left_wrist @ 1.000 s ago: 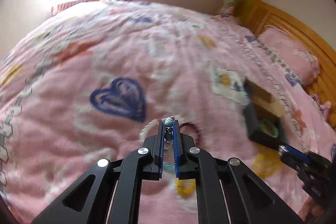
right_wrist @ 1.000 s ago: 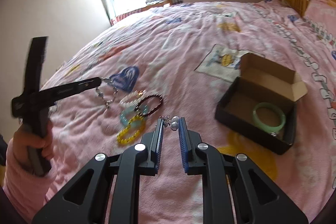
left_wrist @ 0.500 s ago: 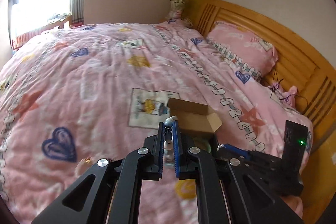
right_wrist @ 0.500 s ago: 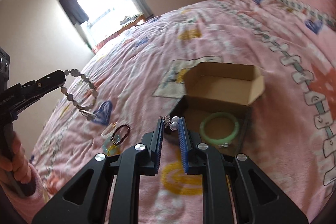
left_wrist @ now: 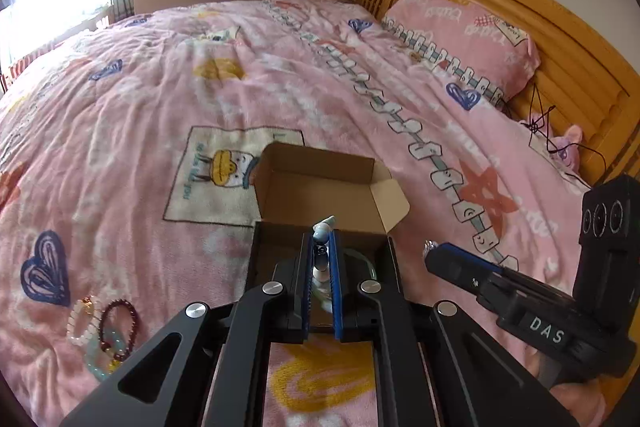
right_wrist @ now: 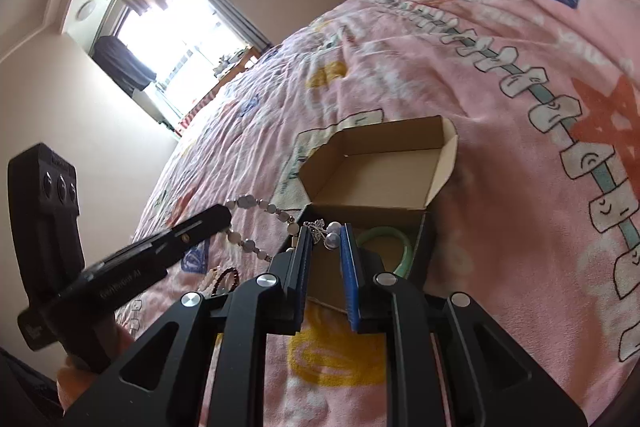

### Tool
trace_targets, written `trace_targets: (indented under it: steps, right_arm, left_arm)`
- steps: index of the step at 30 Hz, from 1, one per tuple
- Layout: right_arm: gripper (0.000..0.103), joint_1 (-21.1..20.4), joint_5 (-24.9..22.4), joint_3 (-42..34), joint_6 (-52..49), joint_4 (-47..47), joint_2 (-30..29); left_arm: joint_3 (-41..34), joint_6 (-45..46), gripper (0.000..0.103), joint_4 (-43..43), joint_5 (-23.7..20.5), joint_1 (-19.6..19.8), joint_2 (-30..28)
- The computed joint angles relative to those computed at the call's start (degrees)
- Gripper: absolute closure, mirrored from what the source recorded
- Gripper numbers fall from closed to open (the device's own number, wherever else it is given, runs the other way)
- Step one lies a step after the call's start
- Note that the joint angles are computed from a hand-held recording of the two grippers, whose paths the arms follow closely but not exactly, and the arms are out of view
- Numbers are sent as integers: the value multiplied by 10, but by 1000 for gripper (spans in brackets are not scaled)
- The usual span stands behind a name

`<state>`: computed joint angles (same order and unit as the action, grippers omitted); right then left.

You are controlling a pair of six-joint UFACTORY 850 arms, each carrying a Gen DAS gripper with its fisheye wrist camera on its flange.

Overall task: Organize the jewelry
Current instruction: 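Carry grey bracelet and earrings into the black box and open both tools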

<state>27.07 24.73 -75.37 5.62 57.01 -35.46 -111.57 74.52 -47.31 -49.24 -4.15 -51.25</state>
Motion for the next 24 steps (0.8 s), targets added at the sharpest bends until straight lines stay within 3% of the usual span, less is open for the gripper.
trace_targets:
  steps: [6,12,14,16,20,21,22,24]
  right_arm:
    - [87,-4,-22,-17,0,4,-18]
    - [87,0,-16,-24,-27,22,-18]
    - [86,0,-16,-27,-43,35,-19]
    - [85,0,-19,-29,-45,33,-20]
    - [85,6,-9,-39,-137,117,-20]
    - [85,7,-7,-37,-124,106,-18]
    - [85,7,-5,-33,-110,95,-15]
    - [85,9,0,-33,-123,107,-12]
  left_arm:
    - [33,29,94,-9,41,-7,19]
    - [57,53,94,-26,66,-8,37]
    - [72,68,94,-33,94,-10,49]
    - [75,73,94,-33,100,-10,53]
    - [64,60,91,-23,93,-6,52]
    - [63,62,81,-27,94,-5,52]
    - [62,62,62,-30,93,-3,53]
    - [63,71,47,-46,94,0,55]
